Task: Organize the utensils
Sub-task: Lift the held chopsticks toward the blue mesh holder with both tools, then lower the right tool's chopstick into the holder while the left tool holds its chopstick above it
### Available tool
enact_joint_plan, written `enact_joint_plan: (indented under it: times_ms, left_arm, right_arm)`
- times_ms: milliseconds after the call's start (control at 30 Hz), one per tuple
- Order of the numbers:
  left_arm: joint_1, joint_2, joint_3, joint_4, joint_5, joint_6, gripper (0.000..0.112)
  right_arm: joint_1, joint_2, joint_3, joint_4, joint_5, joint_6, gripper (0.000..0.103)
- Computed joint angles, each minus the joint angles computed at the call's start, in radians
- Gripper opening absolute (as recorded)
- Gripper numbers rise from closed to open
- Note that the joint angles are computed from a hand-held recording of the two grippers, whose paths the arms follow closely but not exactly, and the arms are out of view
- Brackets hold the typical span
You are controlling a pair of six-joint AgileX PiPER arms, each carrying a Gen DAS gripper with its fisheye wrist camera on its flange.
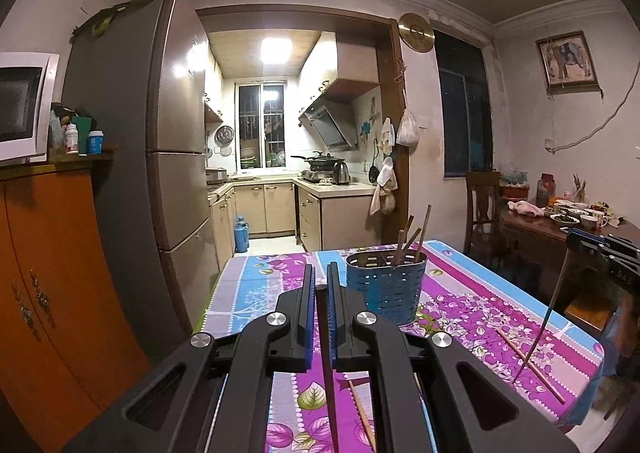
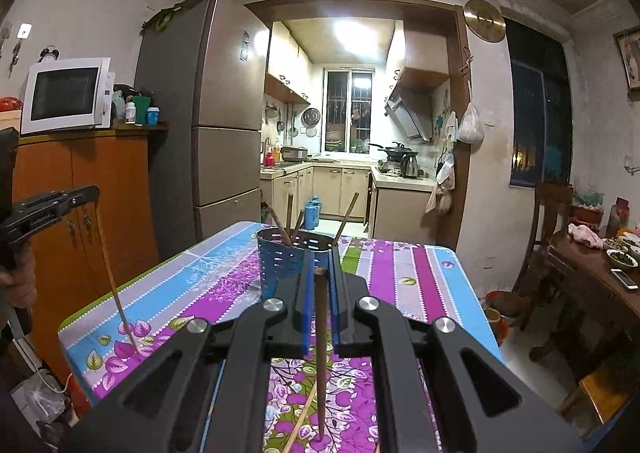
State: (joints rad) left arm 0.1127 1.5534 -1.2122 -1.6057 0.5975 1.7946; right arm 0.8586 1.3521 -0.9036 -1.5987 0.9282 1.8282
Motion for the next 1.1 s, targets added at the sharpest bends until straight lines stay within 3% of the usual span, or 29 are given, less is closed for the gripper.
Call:
enact_joint_plan:
  times_ms: [300,667,867,967,1100]
  left_arm:
    - [-0.026,0.020,-0.042,0.024,-0.014,-0.021,0.007]
    - [-0.100,0.107,-0.178,0.093,-0.059,-0.124,0.007]
    - [-0.158,0.200,-0.361,0.247,-0.098,-0.311,0.007]
    - [-0.188,0.265,-0.499,0.373,-0.111,-0.461,0.007]
    - [-0.231,0.391,-0.793,0.635,-0.091,-0.767,0.007]
  right_arm:
    - [-0.020,0.004,-0.025,-0.004,-0.031,-0.017,0.005]
    - [-0.176,0.038,-0.123,0.028,-0.235,-0.079,0.005]
    - [-0.271,0.085,-0.218,0.072,-0.334,-0.134,0.005]
    - [-0.322,0.112,-0.286,0.116,-0.386,-0.188,0.005]
    - [-0.378,0.158,-0.412,0.208,-0.433,-0.304,0.005]
